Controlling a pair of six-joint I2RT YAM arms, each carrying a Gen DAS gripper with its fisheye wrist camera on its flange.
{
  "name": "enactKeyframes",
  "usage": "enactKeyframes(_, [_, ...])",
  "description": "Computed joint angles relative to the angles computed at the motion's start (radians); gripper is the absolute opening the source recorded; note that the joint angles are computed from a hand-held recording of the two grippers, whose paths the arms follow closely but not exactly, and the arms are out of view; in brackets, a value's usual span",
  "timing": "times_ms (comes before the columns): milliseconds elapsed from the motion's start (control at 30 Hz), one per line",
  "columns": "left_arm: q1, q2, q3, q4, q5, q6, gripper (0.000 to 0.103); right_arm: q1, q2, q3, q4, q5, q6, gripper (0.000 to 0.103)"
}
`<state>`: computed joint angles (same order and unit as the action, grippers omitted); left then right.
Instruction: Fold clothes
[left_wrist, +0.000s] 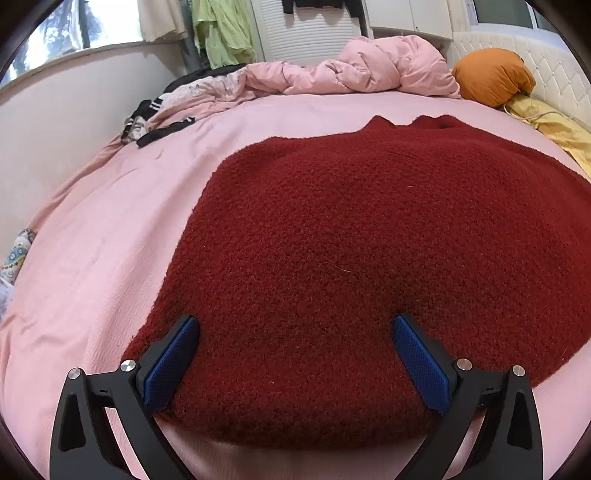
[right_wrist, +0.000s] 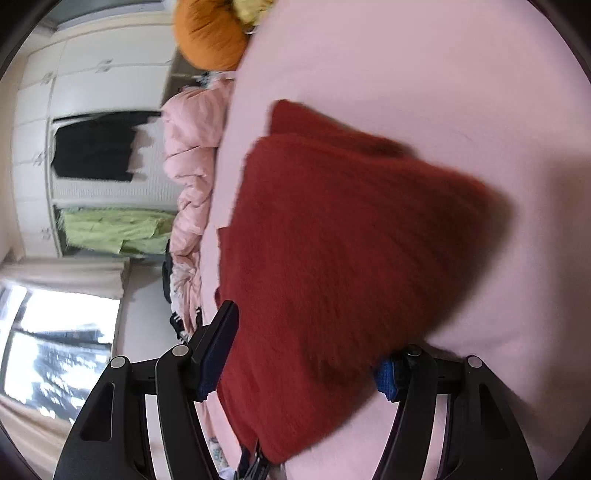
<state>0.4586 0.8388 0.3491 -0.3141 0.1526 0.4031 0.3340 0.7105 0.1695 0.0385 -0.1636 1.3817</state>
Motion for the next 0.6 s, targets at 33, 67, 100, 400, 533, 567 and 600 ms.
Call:
enactKeyframes(33, [-0.004, -0.001, 0.000, 0.000, -0.004, -0.001, 0.103, 0.000, 0.009, -0.006, -0.009, 0.013, -0.027, 0.021])
enactKeyframes(67, [-0.008, -0.002, 0.000, 0.000, -0.009, -0.003, 0.103, 0.001, 0.022, -0.017, -0.017, 0.028, -0.051, 0.020])
enactKeyframes(100, [-0.011, -0.001, 0.002, -0.002, -0.012, -0.005, 0.103, 0.003, 0.036, -0.027, -0.023, 0.044, -0.074, 0.014])
enactKeyframes(400, [-0.192, -0.108, 0.153, -0.173, -0.057, -0.226, 0.098, 0.084, -0.003, -0.135, 0.132, 0.141, -0.123, 0.014])
enactKeyframes(533, [-0.605, 0.023, 0.250, -0.172, -0.305, -0.417, 0.098, 0.106, -0.007, -0.129, 0.119, 0.176, -0.131, 0.014])
enactKeyframes(567, [-0.682, 0.062, 0.251, -0.140, -0.357, -0.445, 0.098, 0.093, -0.020, -0.133, 0.114, 0.161, -0.132, 0.014])
enactKeyframes(600, [-0.738, 0.123, 0.242, -0.115, -0.391, -0.459, 0.099, 0.081, -0.036, -0.136, 0.107, 0.145, -0.132, 0.014])
